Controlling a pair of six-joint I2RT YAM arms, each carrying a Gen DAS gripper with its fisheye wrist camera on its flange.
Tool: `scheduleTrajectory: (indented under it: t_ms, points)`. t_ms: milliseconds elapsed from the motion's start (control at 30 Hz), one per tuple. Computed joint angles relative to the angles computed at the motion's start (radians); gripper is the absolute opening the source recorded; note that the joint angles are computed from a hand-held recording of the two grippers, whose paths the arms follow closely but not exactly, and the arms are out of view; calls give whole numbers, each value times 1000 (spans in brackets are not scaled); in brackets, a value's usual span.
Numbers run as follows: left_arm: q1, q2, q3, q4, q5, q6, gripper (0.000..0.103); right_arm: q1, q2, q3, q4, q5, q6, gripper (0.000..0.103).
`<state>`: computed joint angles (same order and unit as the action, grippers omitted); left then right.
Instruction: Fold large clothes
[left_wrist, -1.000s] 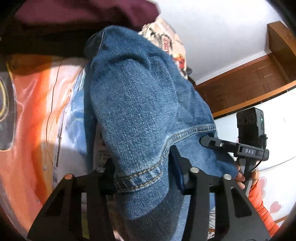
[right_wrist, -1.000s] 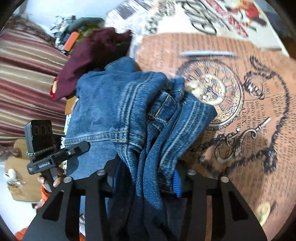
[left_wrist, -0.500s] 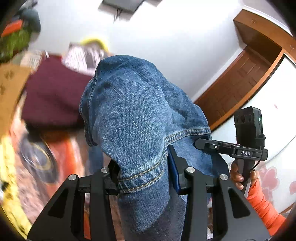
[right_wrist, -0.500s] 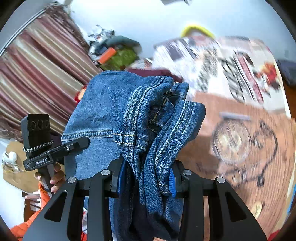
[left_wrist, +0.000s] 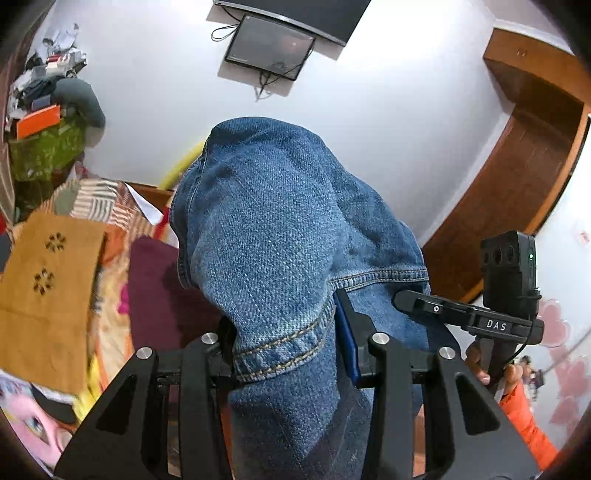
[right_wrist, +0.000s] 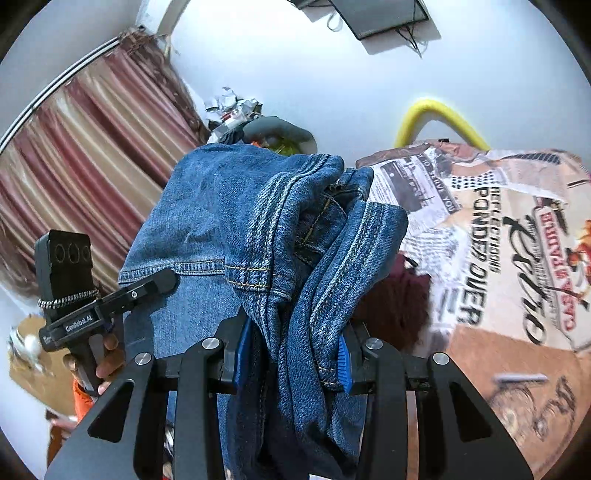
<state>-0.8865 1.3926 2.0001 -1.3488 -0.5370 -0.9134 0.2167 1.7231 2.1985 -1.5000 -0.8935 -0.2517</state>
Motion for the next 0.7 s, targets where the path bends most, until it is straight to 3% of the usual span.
scheduleTrajectory:
  t_ms: [133, 367, 467, 700]
  points:
    - [252, -71, -263, 194, 200, 96, 41, 99, 81, -62, 185, 80, 139, 35]
    - [546, -21, -630, 404, 463, 207, 47, 198, 305, -67, 232, 270, 144, 41]
    - [547, -47, -691, 461, 462, 215, 51, 181, 311, -115, 268, 269, 117, 47]
    - [406, -36, -579, 281, 274, 141, 56, 181, 171, -233, 286, 339, 71, 53]
